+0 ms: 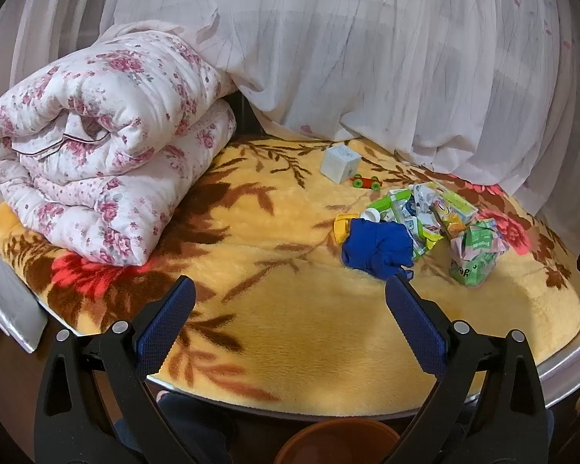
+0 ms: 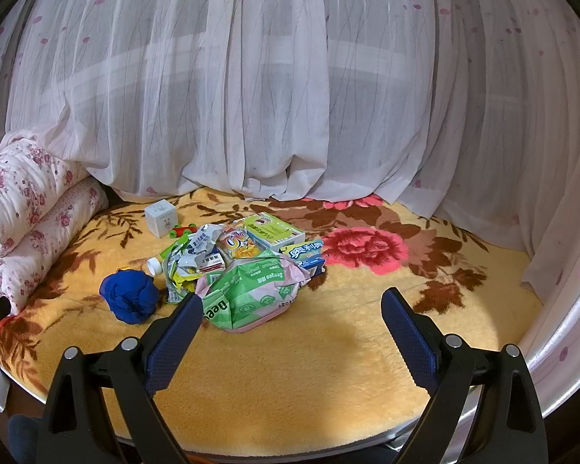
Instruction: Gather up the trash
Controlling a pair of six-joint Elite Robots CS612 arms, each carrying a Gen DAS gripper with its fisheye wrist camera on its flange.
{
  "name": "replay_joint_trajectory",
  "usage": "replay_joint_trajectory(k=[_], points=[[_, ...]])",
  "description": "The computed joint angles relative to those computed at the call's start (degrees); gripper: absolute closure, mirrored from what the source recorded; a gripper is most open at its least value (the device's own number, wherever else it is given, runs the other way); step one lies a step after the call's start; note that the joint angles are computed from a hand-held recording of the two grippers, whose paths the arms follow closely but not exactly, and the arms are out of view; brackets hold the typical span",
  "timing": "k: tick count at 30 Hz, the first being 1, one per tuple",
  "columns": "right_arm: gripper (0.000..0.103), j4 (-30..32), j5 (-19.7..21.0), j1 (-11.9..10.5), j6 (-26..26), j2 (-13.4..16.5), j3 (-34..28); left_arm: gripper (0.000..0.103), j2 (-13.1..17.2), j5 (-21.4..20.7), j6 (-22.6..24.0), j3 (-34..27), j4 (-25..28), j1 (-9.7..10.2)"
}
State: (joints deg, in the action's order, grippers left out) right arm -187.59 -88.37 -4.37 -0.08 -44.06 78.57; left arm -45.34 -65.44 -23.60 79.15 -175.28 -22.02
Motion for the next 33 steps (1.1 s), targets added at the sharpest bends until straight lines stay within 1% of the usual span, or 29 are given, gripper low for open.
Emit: replay_joint_trajectory(k=[8, 11, 16, 18, 21, 25, 30, 33], points=[[0.01, 0.5, -0.3, 0.4, -0.2, 0.2, -0.2, 0.007, 0.7, -1.9, 0.0, -1.3, 2.2, 0.47], [0.01, 1.1, -0.1, 0.4, -0.2, 0.6, -0.6, 0.007, 1.4, -4.3, 0.6, -2.6, 2.9, 0.87], [0.009, 2.8, 0.2, 0.4, -0.2, 1.6, -2.1, 0.007, 3.9, -7.9, 2.7, -6.9, 5.6, 1.51], [0.009, 3.3, 0.5, 0.3, -0.1, 1.8, -2.4, 0.007, 5.1, -10.1, 3.2, -9.0, 6.9, 1.87], [0.007, 4.0, 1.4, 0.1, 0.4, 2.2, -2.8, 0.007, 7.7, -14.5, 4.0, -13.4, 10.0, 2.6], [0.006, 4.9, 3.4, -0.2, 1.1, 2.7, -3.4, 0.007, 12.1, -19.5, 4.9, -21.0, 15.0, 3.43], [0.006, 7.2, 4.4, -0.2, 0.5, 3.6, -4.7, 0.007, 17.7, -20.8, 4.7, -31.0, 21.9, 3.76], [0.006, 8.4, 4.9, -0.2, 0.4, 4.2, -5.5, 0.007, 20.5, -21.2, 5.4, -36.0, 24.9, 3.73]])
